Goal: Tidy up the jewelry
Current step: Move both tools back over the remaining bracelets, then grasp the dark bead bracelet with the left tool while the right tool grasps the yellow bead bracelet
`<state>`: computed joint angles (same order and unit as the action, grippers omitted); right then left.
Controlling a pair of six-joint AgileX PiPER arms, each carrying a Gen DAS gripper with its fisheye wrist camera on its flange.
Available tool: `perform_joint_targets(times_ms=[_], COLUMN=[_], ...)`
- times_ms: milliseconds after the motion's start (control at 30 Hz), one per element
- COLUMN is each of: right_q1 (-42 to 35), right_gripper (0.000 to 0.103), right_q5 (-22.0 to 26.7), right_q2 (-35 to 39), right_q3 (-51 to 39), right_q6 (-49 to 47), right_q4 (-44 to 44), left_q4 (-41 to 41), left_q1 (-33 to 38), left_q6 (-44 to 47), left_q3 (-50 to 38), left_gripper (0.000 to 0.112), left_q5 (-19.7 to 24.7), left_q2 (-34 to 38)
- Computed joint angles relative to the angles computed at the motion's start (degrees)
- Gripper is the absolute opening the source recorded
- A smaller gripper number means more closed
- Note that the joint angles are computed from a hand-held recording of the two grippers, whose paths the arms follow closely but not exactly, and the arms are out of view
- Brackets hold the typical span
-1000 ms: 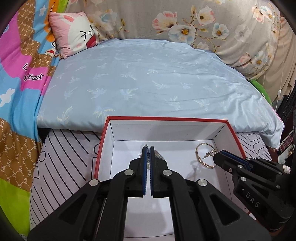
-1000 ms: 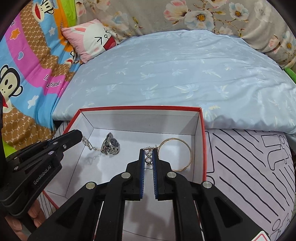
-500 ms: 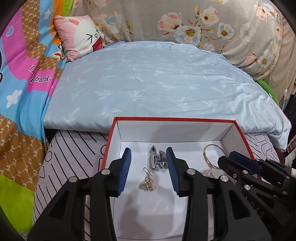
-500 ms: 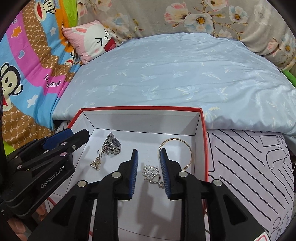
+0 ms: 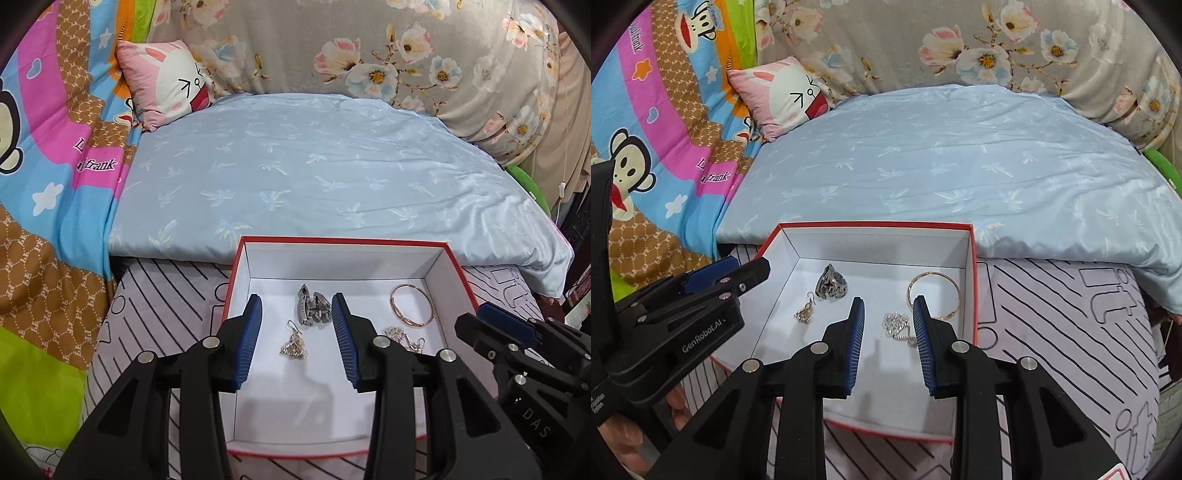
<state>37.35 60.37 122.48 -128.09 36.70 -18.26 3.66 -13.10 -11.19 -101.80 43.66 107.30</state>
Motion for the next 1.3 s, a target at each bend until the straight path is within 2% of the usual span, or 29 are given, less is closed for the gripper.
perform_joint_targets(times_ms=[133,333,633,900,1300], right_q1=[2.1,6.22,13.65,18.74,20.67], right_gripper=[0.028,0.028,0.028,0.028,0.028], right_q5=[-2.97,-5.95,-6.41,-7.23,-7.59], right_q2=[-7.26,-18.14,-29.95,-34.05,-35.01], right_q3=[10.84,28.11,46.77,55.67,59.06], right_q6=[4.06,12.21,25.34,33.06,36.71], right_q4=[-2.81,-6.64,-10.7,-10.02,-9.41], left_q4=[-0.57,-2.25,-6.3,-9.5,-9.17], left_q1=[0.04,0.43,2.18,2.68,0.32], left_q6=[0.56,1.25,4.25,8.34,11.17], left_q3=[4.9,16.77,35.99,48.4,54.16], left_gripper=[0.039,0.042,0.043,0.043,0.044], left_q5=[-0.11,-2.03,-3.16,-4.21,-10.54], left_q2=[-4.65,-14.44,-27.88,-33.24,-32.8])
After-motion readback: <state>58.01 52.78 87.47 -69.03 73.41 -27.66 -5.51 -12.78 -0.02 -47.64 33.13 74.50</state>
